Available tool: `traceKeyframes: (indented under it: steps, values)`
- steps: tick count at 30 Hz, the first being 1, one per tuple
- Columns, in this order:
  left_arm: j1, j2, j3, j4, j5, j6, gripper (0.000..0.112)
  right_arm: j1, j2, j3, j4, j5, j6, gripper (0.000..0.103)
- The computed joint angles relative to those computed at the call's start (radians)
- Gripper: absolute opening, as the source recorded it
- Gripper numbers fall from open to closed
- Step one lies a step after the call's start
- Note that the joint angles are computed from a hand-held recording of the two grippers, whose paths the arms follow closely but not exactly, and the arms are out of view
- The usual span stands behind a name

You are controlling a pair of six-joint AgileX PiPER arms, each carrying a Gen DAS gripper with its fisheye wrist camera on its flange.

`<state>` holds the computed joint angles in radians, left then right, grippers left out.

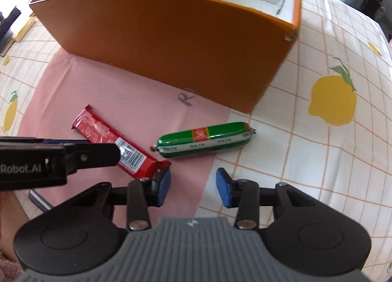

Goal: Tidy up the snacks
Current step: 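Position the left tool over the red bar while the right tool approaches the green sausage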

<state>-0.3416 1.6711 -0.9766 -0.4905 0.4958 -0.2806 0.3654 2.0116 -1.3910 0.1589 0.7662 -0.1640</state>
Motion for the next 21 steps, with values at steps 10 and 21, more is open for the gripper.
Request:
traceKeyframes:
  steps: [10, 21]
  values:
    - [-0.085, 0.076, -0.120, 0.344, 0.035, -0.363, 0.069, -0.031, -0.047, 0.059, 0.029, -0.063, 0.042, 0.047]
    - [-0.127, 0.136, -0.193, 0.630, 0.092, -0.502, 0.059, -0.093, -0.036, 0.088, 0.195, -0.174, 0.188, 0.050]
